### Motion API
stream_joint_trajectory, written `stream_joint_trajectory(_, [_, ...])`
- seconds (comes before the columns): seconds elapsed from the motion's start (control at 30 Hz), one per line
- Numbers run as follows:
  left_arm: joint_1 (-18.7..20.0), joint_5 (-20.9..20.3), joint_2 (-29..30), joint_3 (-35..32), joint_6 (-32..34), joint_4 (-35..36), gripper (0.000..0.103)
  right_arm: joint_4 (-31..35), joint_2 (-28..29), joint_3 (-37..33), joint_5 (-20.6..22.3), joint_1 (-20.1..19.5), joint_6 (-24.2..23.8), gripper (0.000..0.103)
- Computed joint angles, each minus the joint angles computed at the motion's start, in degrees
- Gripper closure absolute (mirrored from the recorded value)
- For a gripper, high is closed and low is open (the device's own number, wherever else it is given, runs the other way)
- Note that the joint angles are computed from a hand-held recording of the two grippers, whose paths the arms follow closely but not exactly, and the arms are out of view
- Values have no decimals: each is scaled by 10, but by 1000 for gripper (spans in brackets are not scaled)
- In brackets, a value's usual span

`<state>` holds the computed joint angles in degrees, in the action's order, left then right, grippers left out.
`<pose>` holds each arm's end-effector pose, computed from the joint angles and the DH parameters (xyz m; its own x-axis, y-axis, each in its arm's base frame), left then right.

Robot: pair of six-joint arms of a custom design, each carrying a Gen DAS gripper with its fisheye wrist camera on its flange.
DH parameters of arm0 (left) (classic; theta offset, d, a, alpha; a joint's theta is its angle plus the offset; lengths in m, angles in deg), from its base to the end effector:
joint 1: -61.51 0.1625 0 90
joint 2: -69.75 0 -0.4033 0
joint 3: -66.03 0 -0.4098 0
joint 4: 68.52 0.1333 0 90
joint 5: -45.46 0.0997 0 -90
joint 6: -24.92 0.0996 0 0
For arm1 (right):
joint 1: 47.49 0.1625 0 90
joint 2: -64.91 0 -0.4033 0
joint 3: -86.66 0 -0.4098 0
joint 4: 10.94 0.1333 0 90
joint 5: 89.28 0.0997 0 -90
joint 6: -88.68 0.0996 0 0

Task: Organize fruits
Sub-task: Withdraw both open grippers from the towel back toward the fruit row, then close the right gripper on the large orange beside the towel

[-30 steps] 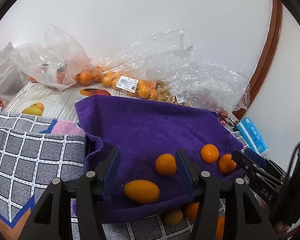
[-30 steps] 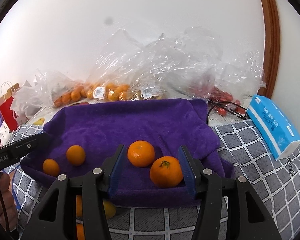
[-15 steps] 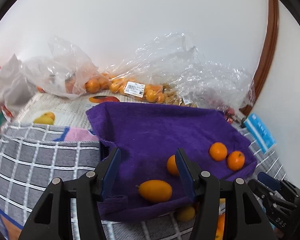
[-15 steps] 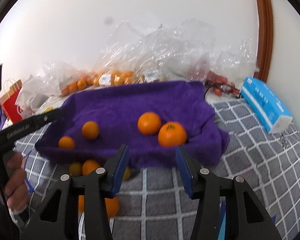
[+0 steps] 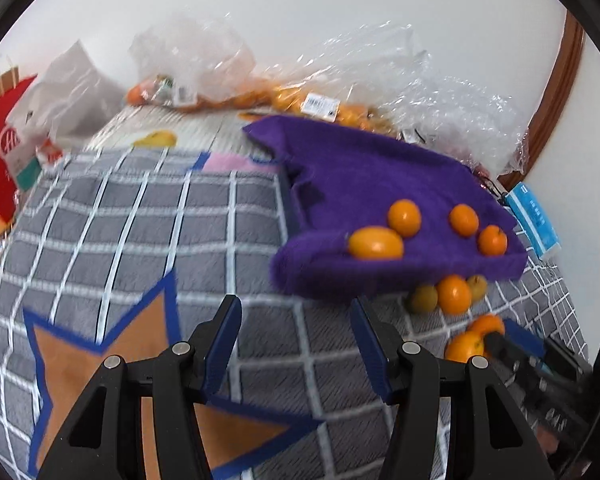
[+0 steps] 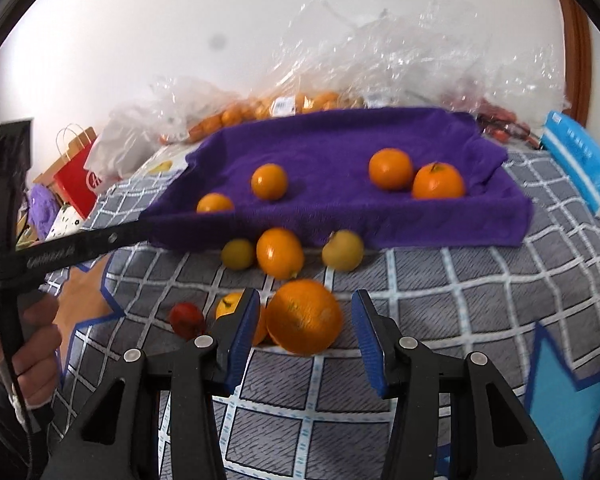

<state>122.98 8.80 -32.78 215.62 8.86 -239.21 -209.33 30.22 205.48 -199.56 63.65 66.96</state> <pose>0.0404 -0.3721 0.2619 -0.8180 -0.3034 -0.4887 0.1783 0.6739 -0.7170 0.2735 -0.4333 -0.0598 -0.7388 -0.5056 0.4456 -0.6482 0.7139 -0.2648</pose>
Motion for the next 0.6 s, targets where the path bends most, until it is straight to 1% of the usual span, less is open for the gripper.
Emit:
stream_joint_trajectory(0.1, [14, -27, -6, 7, -2, -14, 49, 17, -4, -4, 4, -6, 22, 55])
stream_joint_trajectory(0.13, [17, -33, -1, 7, 0, -21, 49, 29, -8, -4, 14, -11, 30, 56])
stream_joint_trajectory(0.17, [20, -42, 2, 9, 5, -29, 49, 36, -12, -2, 26, -15, 34, 60])
stream_joint_trajectory(0.2, [22, -48, 7, 12, 15, -41, 49, 42, -17, 0, 35, -19, 36, 62])
stream_joint_trajectory(0.23, [21, -48, 14, 14, 23, -50, 49, 41, -18, 1, 37, -20, 36, 62])
stream_joint_trajectory(0.3, [9, -30, 24, 23, 36, -69, 49, 35, -20, 5, 36, -21, 37, 62])
stream_joint_trajectory(0.4, [7, -41, 24, 27, 52, -79, 47, 11, -28, 15, 18, -18, 39, 62])
stream_joint_trajectory(0.43, [10, -38, 26, 21, 43, -61, 47, 2, -34, 20, 11, -18, 42, 62])
stream_joint_trajectory(0.53, [8, -35, 28, 21, 43, -60, 45, -13, -45, 25, -21, -15, 42, 62])
stream_joint_trajectory(0.6, [5, -31, 28, 22, 41, -57, 44, -11, -45, 24, -40, -17, 42, 62])
